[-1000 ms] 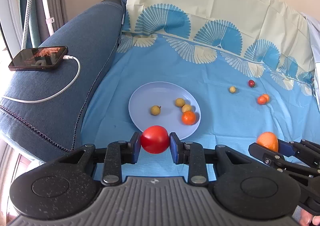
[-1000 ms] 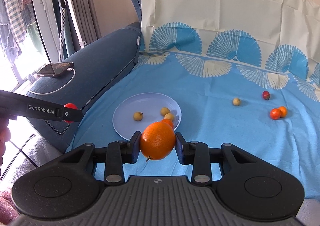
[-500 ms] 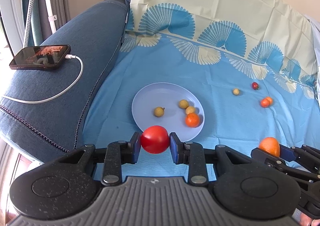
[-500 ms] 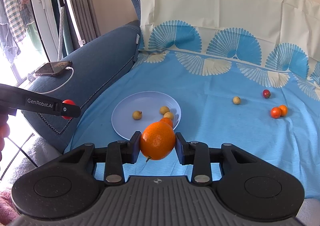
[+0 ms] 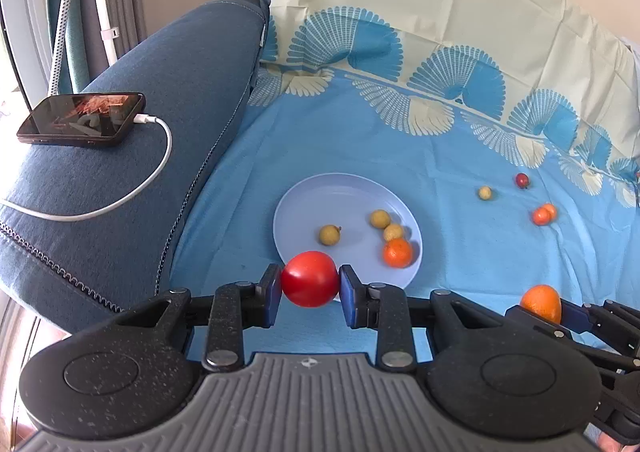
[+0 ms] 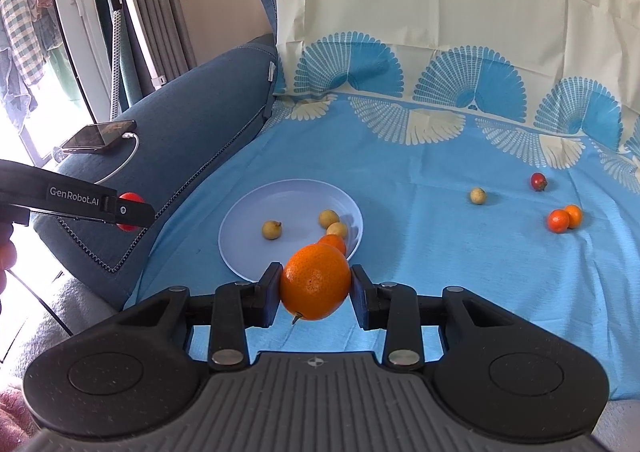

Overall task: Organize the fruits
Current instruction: 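Carry tomato and mandarin over the blue plate and open both tools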

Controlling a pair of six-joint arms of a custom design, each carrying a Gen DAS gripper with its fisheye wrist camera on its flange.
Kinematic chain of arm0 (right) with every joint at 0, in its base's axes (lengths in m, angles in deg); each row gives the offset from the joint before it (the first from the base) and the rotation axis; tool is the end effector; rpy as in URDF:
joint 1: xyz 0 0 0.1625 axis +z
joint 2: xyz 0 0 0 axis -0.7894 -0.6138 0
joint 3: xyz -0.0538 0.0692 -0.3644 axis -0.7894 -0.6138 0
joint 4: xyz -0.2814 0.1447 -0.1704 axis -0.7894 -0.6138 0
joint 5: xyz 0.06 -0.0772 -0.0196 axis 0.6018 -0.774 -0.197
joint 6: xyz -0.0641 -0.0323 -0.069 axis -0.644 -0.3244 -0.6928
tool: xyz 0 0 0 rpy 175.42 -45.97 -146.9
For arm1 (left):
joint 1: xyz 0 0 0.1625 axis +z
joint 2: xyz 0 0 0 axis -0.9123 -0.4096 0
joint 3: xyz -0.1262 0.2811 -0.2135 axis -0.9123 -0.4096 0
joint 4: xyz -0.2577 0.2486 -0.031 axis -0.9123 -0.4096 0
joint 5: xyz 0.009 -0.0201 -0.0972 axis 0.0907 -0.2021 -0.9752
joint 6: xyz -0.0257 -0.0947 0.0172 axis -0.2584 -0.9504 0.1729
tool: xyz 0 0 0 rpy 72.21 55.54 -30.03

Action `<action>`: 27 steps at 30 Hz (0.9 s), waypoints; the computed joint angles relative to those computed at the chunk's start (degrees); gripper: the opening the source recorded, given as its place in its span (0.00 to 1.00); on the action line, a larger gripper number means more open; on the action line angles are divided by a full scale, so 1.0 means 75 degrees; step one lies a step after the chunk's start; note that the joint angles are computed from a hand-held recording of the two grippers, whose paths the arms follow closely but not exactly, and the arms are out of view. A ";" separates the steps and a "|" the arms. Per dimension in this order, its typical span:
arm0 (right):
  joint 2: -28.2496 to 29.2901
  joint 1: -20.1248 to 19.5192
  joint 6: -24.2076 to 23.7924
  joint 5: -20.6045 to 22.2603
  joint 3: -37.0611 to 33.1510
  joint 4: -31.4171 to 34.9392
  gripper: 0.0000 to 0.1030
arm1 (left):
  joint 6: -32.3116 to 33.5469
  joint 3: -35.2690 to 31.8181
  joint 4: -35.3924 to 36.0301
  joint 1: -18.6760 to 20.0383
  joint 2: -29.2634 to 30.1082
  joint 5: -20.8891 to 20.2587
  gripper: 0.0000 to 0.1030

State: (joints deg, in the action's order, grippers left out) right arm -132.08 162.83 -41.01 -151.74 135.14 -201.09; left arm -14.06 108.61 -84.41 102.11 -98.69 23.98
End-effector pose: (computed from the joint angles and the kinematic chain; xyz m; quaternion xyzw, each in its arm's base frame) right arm 0.3180 -0.5457 0.2521 0.3730 -0.8820 0.2393 0.1601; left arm -0.3142 -0.5058 0.3240 -0.0571 0.8360 -0.3781 0.3936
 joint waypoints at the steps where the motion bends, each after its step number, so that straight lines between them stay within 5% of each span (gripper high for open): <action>1: 0.0045 0.0002 -0.0003 0.0007 -0.0037 -0.0002 0.36 | 0.0020 -0.0027 -0.0009 0.0030 0.0010 0.0008 0.33; 27: 0.2231 -0.0075 -0.0224 0.0005 -0.2313 0.0689 0.36 | 0.1907 -0.1274 -0.1284 0.1491 0.1116 0.0099 0.33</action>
